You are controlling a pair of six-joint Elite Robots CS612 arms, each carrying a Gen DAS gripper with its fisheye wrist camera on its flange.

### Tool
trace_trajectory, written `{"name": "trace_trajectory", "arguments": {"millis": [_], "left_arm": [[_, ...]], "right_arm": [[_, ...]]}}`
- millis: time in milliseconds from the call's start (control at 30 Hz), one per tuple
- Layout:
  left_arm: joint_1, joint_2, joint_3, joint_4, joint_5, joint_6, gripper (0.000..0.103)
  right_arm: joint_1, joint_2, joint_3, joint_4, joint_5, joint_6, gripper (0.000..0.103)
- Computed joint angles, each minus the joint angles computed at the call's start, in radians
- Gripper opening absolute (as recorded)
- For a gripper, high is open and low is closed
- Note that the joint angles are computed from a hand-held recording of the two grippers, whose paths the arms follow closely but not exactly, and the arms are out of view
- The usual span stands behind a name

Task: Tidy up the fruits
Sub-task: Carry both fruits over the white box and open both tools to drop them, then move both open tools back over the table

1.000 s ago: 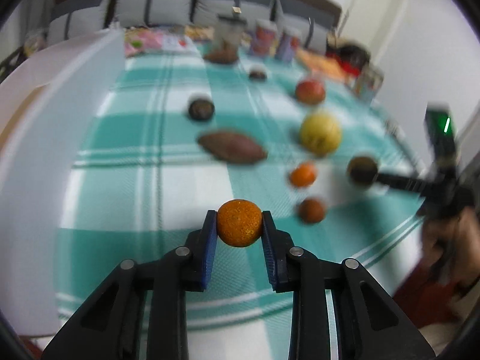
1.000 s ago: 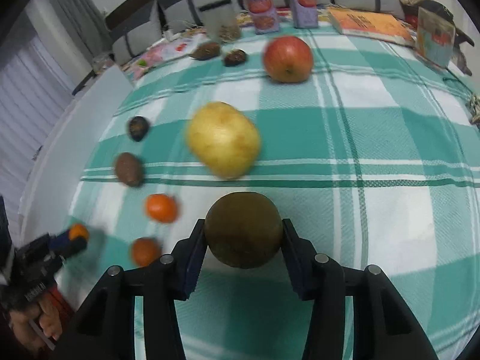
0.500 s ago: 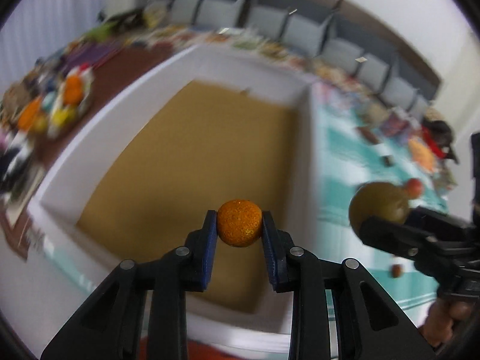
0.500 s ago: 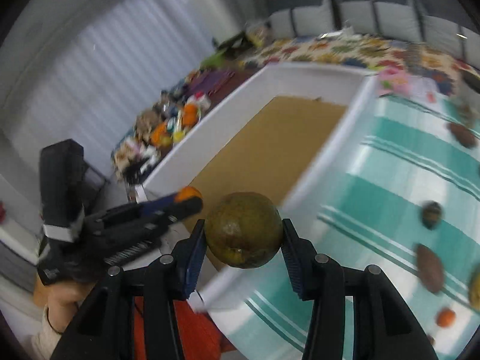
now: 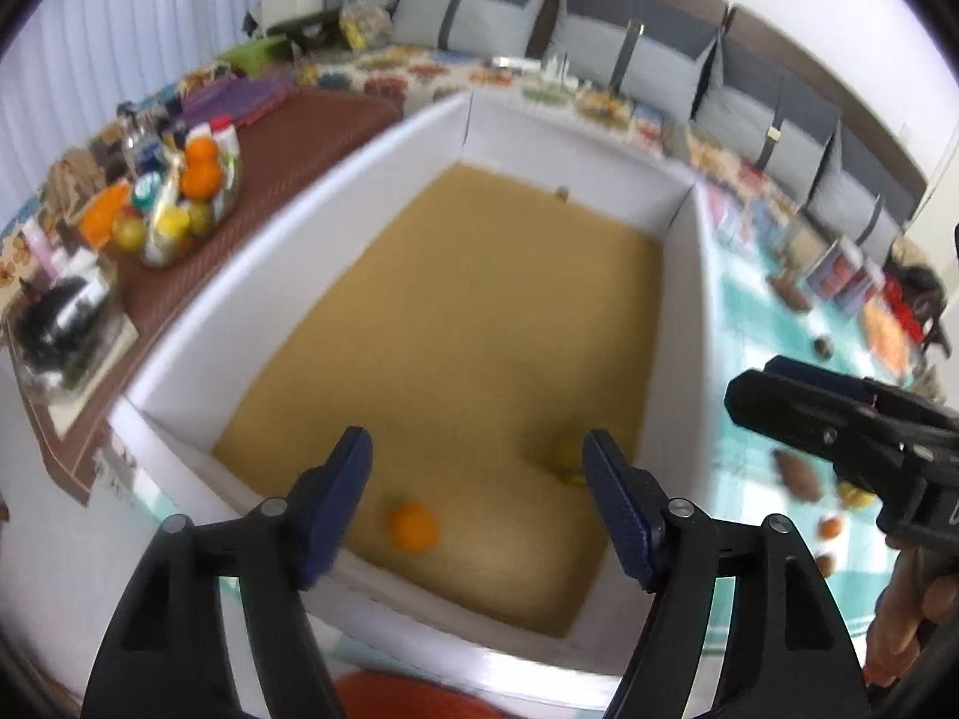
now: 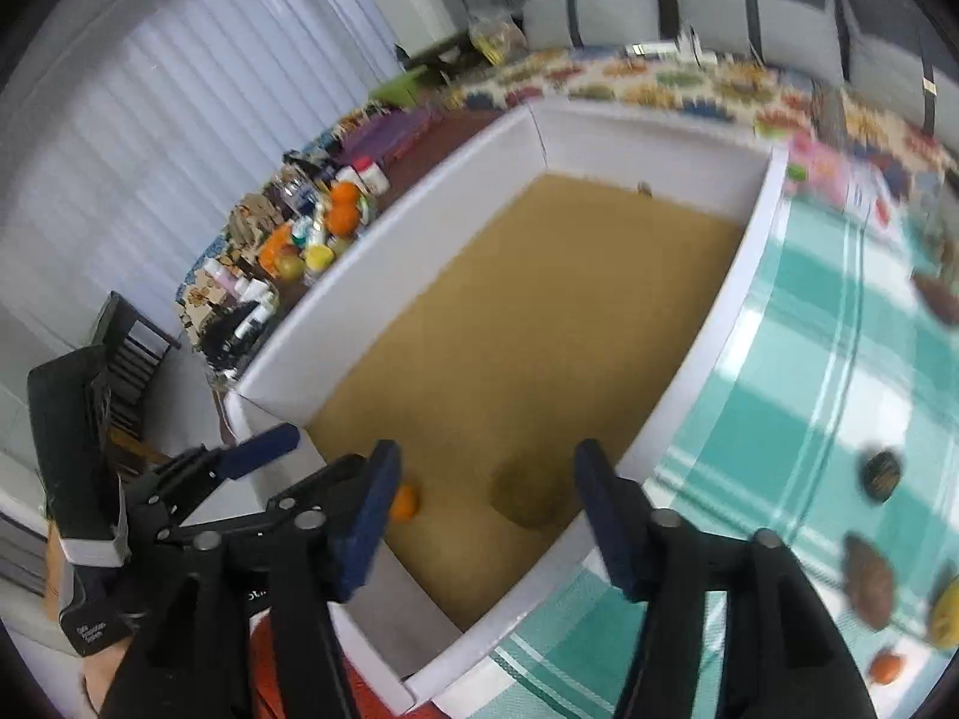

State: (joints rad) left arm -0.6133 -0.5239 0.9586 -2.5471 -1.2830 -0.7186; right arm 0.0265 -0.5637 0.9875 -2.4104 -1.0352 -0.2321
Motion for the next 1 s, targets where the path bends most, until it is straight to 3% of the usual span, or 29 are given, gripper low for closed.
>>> {"name": "trace_trajectory", "arguments": {"millis": [67,133,200,333,467,633,767,900,1000], "left_arm": [[-0.005,-0.018,0.008,-0.035,0.0,-0.003,0.08],[-0.019,-0.034,0.016,-0.062,0.033,0.017,0.084],[-0.036,-0.042,0.022,-0.095,0.056,0.058,0.084],[-0.069,-0.021,0.006,-0.15,0.009,0.108,0.084],[-0.109,0.054,-0.063,-0.164,-0.067,0.12,0.084],[-0.163,0.176,-0.187,-0.103,-0.103,0.159,0.084],[-0.185,0.244,-0.269,-0.022,-0.124,0.2,0.084],[-0.192,0.286,-0.329,0.012,-0.087,0.235,0.084],[-0.189,0.309,-0.369,0.051,-0.059,0.253,0.084]], "right_arm": [[-0.009,-0.033,0.023,-0.02,0.026,-0.011,0.063],[-0.022,-0.067,0.062,-0.081,0.035,-0.004,0.072],[-0.035,-0.096,0.112,-0.17,0.02,0.019,0.091],[-0.08,-0.164,0.281,-0.385,-0.071,0.049,0.096],[-0.133,-0.196,0.441,-0.549,-0.183,0.071,0.096],[-0.206,-0.196,0.634,-0.743,-0.376,0.112,0.096],[-0.248,-0.171,0.719,-0.825,-0.482,0.166,0.096],[-0.273,-0.157,0.698,-0.748,-0.492,0.239,0.096],[-0.277,-0.127,0.659,-0.734,-0.587,0.279,0.096]]}}
